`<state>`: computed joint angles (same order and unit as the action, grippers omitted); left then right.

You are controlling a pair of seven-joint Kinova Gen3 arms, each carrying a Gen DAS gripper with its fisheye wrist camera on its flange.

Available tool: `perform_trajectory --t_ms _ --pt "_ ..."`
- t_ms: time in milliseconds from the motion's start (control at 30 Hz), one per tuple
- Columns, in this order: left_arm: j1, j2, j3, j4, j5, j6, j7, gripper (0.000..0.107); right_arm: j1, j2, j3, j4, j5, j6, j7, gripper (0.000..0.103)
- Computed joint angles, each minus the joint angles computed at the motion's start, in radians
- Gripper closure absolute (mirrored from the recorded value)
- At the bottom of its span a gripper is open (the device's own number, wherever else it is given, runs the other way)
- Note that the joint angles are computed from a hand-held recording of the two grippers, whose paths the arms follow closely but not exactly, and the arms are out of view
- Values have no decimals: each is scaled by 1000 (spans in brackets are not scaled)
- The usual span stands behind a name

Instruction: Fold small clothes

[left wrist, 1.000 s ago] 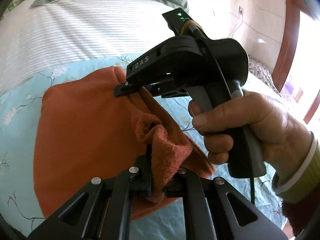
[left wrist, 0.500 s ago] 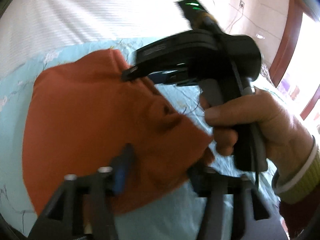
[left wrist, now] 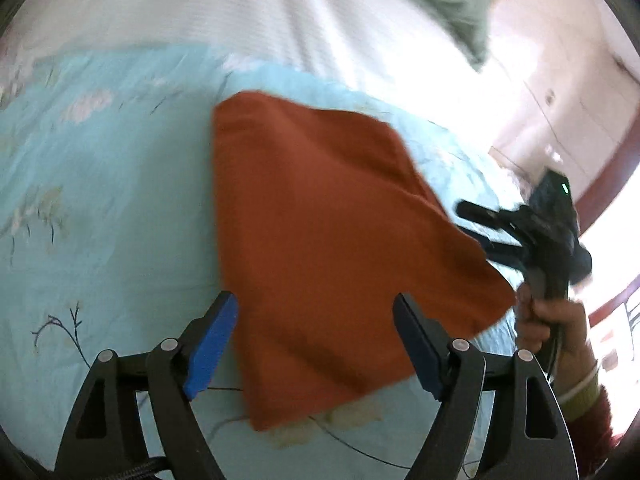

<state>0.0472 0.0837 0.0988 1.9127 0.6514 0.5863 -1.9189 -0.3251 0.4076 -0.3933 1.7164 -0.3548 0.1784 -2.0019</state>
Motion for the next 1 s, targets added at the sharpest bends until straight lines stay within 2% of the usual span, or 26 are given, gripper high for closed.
perform_trajectory --t_ms 67,100,200,300,367,400,433,500,533,567,600,667,733,800,867,1000 --pt "-50 46 0 -22 50 47 -45 27 -1 21 2 -31 5 22 5 34" --pt "-47 60 -16 -32 54 63 -42 27 3 36 -2 -50 5 35 11 33" --pt "-86 125 -7 -63 78 86 -57 27 -8 76 15 -104 1 87 14 34" --pt "-130 195 20 -103 133 114 -83 27 1 106 -2 -131 -10 97 48 34" --pt "-138 206 33 -115 146 106 -93 27 12 120 -22 -141 -22 99 73 36" --pt "-138 215 37 -128 143 106 -93 27 13 126 -26 -147 -30 106 78 52" --pt "-138 218 44 -122 147 94 -101 29 12 135 -28 -155 -31 117 71 63" --pt "-142 241 61 -141 150 82 -115 40 7 134 -27 -146 -57 99 78 69" --pt "-143 274 69 -171 159 95 -127 62 11 131 -37 -138 -68 86 79 72" --pt "-146 290 77 -184 159 108 -128 71 18 122 -52 -123 -83 63 79 73" --pt "-130 295 72 -195 154 104 -116 73 28 116 -72 -112 -87 43 81 74" --pt "-153 278 97 -184 161 95 -142 84 67 118 -154 -100 -104 2 116 75" --pt "-180 242 102 -160 198 113 -183 86 76 128 -216 -103 -99 -28 139 76" --pt "-202 189 91 -126 231 139 -227 86 52 143 -242 -116 -83 -52 144 76" --pt "-216 120 60 -85 245 168 -271 86 36 173 -283 -133 -62 -82 144 76" --pt "-230 -3 -39 -40 195 235 -293 86 5 259 -359 -196 0 -124 130 76"
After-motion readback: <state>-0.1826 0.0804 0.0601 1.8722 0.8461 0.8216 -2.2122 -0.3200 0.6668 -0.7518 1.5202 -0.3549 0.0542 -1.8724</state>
